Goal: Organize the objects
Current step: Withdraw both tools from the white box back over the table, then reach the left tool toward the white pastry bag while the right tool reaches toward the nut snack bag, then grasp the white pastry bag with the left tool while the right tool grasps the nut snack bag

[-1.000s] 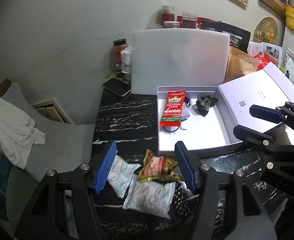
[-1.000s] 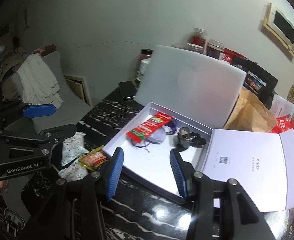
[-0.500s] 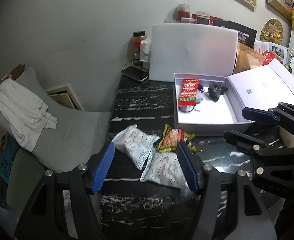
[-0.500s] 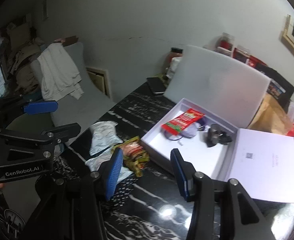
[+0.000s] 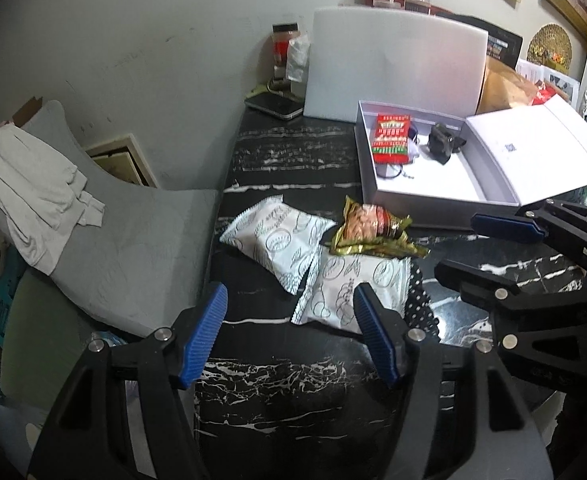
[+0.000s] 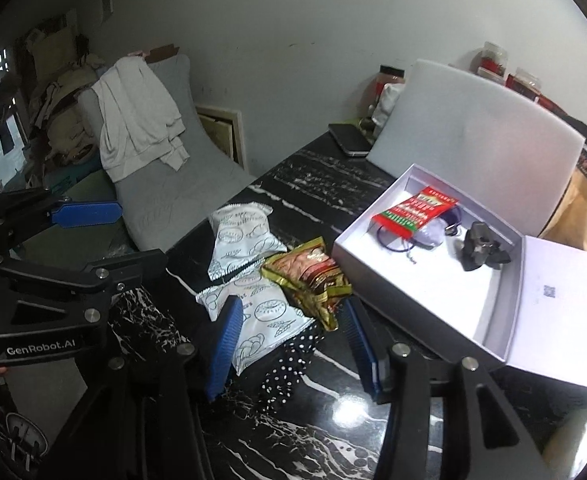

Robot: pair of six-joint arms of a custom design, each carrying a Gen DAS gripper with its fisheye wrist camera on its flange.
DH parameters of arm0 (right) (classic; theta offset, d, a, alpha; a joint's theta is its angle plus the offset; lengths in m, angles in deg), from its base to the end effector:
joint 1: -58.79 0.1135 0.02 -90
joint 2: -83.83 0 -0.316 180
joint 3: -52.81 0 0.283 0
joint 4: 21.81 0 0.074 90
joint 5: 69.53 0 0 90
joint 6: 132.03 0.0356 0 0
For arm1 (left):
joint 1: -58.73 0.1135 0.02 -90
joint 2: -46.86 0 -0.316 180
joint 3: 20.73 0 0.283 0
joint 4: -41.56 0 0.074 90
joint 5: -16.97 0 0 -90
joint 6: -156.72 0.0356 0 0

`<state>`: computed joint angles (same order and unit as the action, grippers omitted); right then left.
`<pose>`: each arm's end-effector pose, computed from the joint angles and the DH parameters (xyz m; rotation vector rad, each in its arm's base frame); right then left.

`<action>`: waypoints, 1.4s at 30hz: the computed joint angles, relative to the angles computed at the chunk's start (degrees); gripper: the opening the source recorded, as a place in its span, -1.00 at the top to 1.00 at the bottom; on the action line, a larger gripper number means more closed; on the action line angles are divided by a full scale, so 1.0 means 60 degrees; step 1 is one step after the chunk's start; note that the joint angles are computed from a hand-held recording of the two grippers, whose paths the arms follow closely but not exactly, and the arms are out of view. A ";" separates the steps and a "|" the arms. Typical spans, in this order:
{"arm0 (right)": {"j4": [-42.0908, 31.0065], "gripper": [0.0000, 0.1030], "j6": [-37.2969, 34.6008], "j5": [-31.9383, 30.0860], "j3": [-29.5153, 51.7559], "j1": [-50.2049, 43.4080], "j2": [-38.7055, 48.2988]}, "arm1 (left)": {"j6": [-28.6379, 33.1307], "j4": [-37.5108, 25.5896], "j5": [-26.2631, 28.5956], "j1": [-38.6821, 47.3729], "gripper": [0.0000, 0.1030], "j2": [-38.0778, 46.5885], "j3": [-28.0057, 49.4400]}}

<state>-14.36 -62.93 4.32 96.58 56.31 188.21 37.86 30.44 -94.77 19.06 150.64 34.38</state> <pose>0.3024 -0.0032 0.0864 -0.5070 2.4027 0.1753 0.2671 -0.2044 0.1154 0.1065 2.5005 0.0168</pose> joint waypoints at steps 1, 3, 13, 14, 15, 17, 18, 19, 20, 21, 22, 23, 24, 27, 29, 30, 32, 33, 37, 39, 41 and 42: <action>0.0044 -0.03 0.0031 0.0006 0.0064 0.0034 0.0195 | 0.0047 0.0139 0.0094 0.0077 -0.25 0.0152 -0.0023; 0.0143 -0.03 0.0061 0.0060 0.0211 0.0097 0.0578 | 0.0097 0.0278 0.0175 0.0171 -0.25 0.0327 -0.0027; 0.0305 -0.03 0.0202 0.0136 0.1115 0.0299 0.1791 | 0.1011 0.1223 0.0837 0.1089 -0.44 0.1339 0.0293; 0.0290 -0.03 0.0199 0.0149 0.1226 0.0317 0.1903 | 0.1123 0.1312 0.0916 0.1193 -0.46 0.1439 0.0347; 0.0266 -0.03 0.0205 0.0164 0.1343 0.0337 0.2016 | 0.1238 0.1395 0.1008 0.1298 -0.52 0.1562 0.0426; 0.0243 -0.08 0.0230 0.0173 0.1586 0.0358 0.2278 | 0.1466 0.1491 0.1149 0.1485 -0.57 0.1849 0.0644; 0.0208 -0.09 0.0253 0.0178 0.1746 0.0361 0.2437 | 0.1578 0.1534 0.1196 0.1563 -0.59 0.1981 0.0743; 0.0161 -0.09 0.0260 0.0186 0.1875 0.0357 0.2554 | 0.1713 0.1578 0.1259 0.1659 -0.61 0.2147 0.0880; 0.0084 -0.09 0.0279 0.0212 0.2042 0.0361 0.2700 | 0.1838 0.1624 0.1337 0.1761 -0.62 0.2314 0.1022; 0.0021 -0.09 0.0284 0.0230 0.2175 0.0355 0.2813 | 0.1912 0.1641 0.1388 0.1831 -0.64 0.2415 0.1118; -0.0043 -0.09 0.0306 0.0261 0.2341 0.0348 0.2955 | 0.1995 0.1661 0.1456 0.1929 -0.65 0.2571 0.1268; -0.0052 -0.09 0.0320 0.0259 0.2416 0.0334 0.3033 | 0.2065 0.1649 0.1526 0.2015 -0.66 0.2693 0.1407; -0.0098 -0.10 0.0333 0.0248 0.2520 0.0320 0.3116 | 0.2127 0.1653 0.1597 0.2102 -0.68 0.2824 0.1534; -0.0340 -0.27 0.0303 0.0201 0.2879 0.0276 0.3379 | 0.2370 0.1629 0.1959 0.2389 -0.69 0.3270 0.2005; -0.0596 -0.39 0.0270 0.0058 0.3136 0.0271 0.3554 | 0.2421 0.1507 0.2188 0.2586 -0.69 0.3583 0.2383; -0.0626 -0.40 0.0281 0.0020 0.3221 0.0273 0.3627 | 0.2460 0.1403 0.2284 0.2666 -0.69 0.3729 0.2574; -0.0634 -0.41 0.0349 0.0175 0.3398 0.0340 0.3788 | 0.2665 0.1269 0.2493 0.2812 -0.69 0.4004 0.2916; -0.0609 -0.43 0.0372 0.0249 0.3459 0.0368 0.3851 | 0.2800 0.1276 0.2572 0.2846 -0.70 0.4098 0.3001; -0.0932 -0.50 0.0338 0.0391 0.3889 0.0466 0.4186 | 0.3465 0.1101 0.2981 0.2996 -0.79 0.4533 0.3476; -0.0966 -0.51 0.0273 0.0573 0.4008 0.0572 0.4359 | 0.3715 0.0803 0.2984 0.2993 -0.84 0.4815 0.3820; -0.0778 -0.52 0.0296 0.0587 0.3987 0.0600 0.4424 | 0.3896 0.0736 0.3133 0.3013 -0.87 0.5093 0.4076; -0.0784 -0.52 0.0324 0.0567 0.4004 0.0602 0.4439 | 0.3915 0.0671 0.3188 0.3036 -0.88 0.5226 0.4210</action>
<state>-19.07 -60.98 7.72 120.60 59.92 214.84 61.35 34.46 -75.64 37.27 182.00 59.64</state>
